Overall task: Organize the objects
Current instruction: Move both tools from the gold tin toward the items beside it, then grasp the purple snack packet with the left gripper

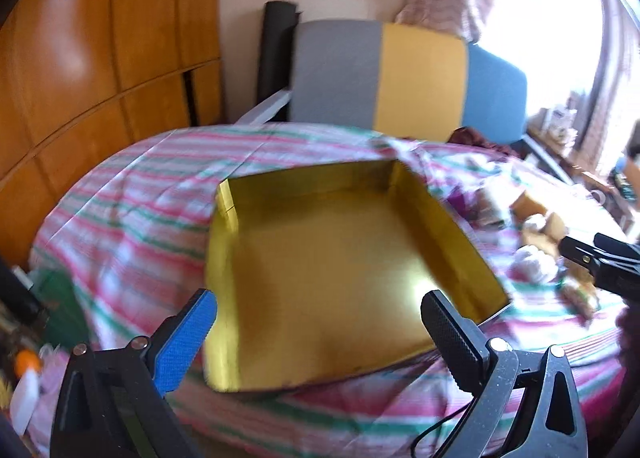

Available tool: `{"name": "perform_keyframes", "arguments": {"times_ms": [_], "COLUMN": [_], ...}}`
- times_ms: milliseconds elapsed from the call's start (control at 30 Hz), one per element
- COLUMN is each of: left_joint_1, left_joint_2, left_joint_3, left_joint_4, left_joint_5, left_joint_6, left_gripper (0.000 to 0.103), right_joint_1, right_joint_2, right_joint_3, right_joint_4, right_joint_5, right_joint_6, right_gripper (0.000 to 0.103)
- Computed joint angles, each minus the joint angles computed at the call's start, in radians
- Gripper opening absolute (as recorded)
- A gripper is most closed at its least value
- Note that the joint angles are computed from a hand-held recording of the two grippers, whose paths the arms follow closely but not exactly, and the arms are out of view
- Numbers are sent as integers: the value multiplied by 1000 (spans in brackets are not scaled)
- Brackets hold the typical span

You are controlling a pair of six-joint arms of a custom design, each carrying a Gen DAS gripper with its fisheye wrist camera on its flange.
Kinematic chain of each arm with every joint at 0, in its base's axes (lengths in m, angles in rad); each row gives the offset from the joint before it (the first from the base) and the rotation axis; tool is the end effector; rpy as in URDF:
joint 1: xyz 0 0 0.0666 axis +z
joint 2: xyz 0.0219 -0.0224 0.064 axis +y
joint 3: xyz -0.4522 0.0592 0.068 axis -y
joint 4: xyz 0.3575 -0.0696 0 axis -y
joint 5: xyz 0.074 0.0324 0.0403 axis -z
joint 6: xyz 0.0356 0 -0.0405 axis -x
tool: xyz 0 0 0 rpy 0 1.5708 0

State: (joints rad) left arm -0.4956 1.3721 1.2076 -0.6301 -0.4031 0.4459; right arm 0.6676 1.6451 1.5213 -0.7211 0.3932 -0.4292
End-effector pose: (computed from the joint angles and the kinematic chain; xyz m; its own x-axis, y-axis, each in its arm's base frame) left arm 0.3817 -0.1909 0.4525 -0.6507 -0.0992 -0.7528 -0.0942 0.9943 -0.0496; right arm 0.4397 0.3288 0.4523 -0.6889 -0.0536 -0.7228 -0.0940 0.9955 0.0157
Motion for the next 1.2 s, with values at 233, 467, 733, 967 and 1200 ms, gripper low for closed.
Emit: {"name": "perform_keyframes", "arguments": {"times_ms": [233, 467, 733, 967, 1200], "left_joint_1": [-1, -31, -27, -19, -7], "left_joint_2": [75, 215, 452, 657, 821], "left_joint_3": [129, 333, 679, 953, 1187], "left_joint_4": [8, -52, -258, -445, -621], "left_joint_5": [76, 88, 113, 190, 282], "left_joint_6": [-87, -221, -293, -433, -489], "left_gripper": [103, 103, 103, 83, 62], "right_joint_1": [-140, -225, -237, -241, -241], "right_joint_2": [-34, -32, -54, -58, -54], "right_joint_3": [-30, -86, -102, -104, -99], "right_joint_4": [46, 110, 141, 144, 131], "right_joint_5": [-19, -154, -204, -228, -239], "right_joint_6": [73, 52, 42, 43, 46], "right_gripper": [101, 101, 101, 101, 101]}}
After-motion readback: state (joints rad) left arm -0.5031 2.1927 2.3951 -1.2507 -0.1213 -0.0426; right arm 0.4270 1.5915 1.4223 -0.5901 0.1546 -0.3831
